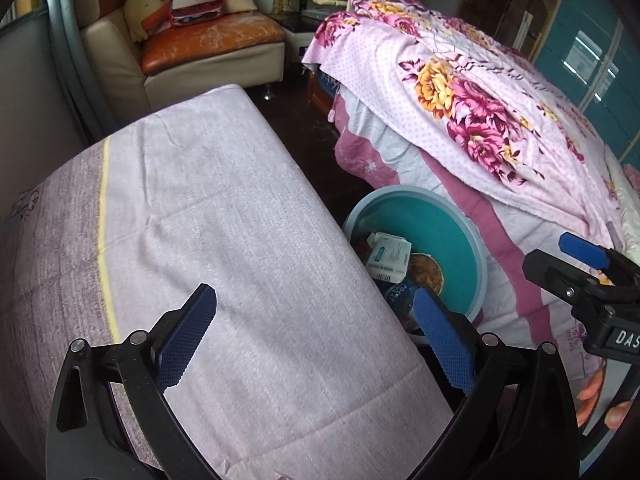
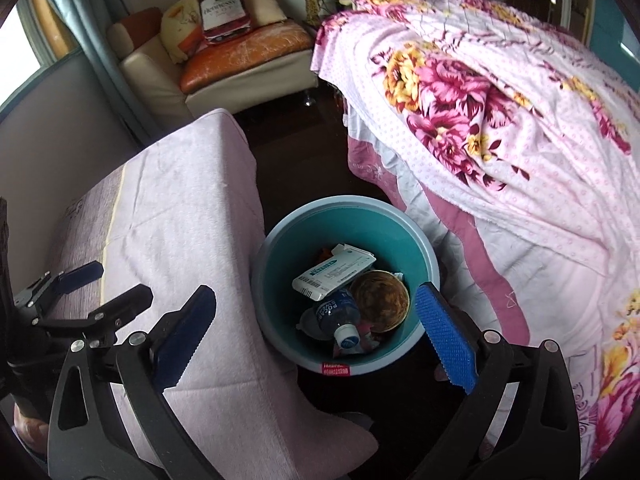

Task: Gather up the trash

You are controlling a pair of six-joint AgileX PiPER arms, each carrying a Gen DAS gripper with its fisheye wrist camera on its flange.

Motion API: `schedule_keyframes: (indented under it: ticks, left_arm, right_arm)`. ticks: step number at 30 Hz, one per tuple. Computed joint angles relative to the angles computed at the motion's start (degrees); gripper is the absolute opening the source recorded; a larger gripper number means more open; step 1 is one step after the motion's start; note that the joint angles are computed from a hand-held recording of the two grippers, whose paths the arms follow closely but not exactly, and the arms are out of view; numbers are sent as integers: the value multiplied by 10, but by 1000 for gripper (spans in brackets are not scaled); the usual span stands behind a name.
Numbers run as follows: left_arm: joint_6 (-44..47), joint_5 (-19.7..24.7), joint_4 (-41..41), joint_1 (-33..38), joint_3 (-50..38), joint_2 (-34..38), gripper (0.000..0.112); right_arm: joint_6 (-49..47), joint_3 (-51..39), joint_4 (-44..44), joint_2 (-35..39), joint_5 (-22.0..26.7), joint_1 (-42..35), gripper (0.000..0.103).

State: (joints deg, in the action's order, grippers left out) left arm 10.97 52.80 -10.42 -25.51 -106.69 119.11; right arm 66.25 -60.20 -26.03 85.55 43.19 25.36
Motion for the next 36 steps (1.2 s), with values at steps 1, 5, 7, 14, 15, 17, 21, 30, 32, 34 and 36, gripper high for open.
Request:
schedule_keyframes:
  ticks: [1, 5, 7, 14, 15, 17, 21, 30, 32, 34, 36]
  left_arm:
    - [1, -7, 1, 1, 15, -10, 99]
    - [6, -22, -8, 9, 55, -37, 99]
    - [10, -31, -11, 13, 76, -51, 99]
    - [13, -49, -11, 20, 117, -79, 99]
    - [12, -51, -11, 21, 121, -82, 99]
    - [12, -53, -11, 23, 124, -84, 99]
    - [9, -55, -12, 26, 124, -82, 99]
    - [1, -59, -10, 31, 120, -74, 99]
    - [-2, -62, -7, 31, 120, -71, 99]
    - [-3, -64, -8, 33, 121, -69, 99]
    - [2, -72, -17, 36, 128, -70, 99]
  right_arm:
    - [15, -1, -16, -4, 15, 16, 96]
    - [48, -4, -40, -12, 45, 53, 96]
    - [59, -6, -47, -17, 61, 71, 96]
    - [82, -5, -54, -28, 78, 97, 96]
    - [82, -6, -54, -27, 78, 99, 96]
    - [81, -6, -53, -25, 77, 102, 96]
    - [79, -11, -52, -17, 75, 106, 96]
    - [66, -25, -43, 2, 73, 101, 96]
    - [62, -25, -39, 4, 71, 98, 96]
    - [58, -25, -35, 7, 68, 96, 96]
    - [58, -27, -34, 12, 69, 96, 96]
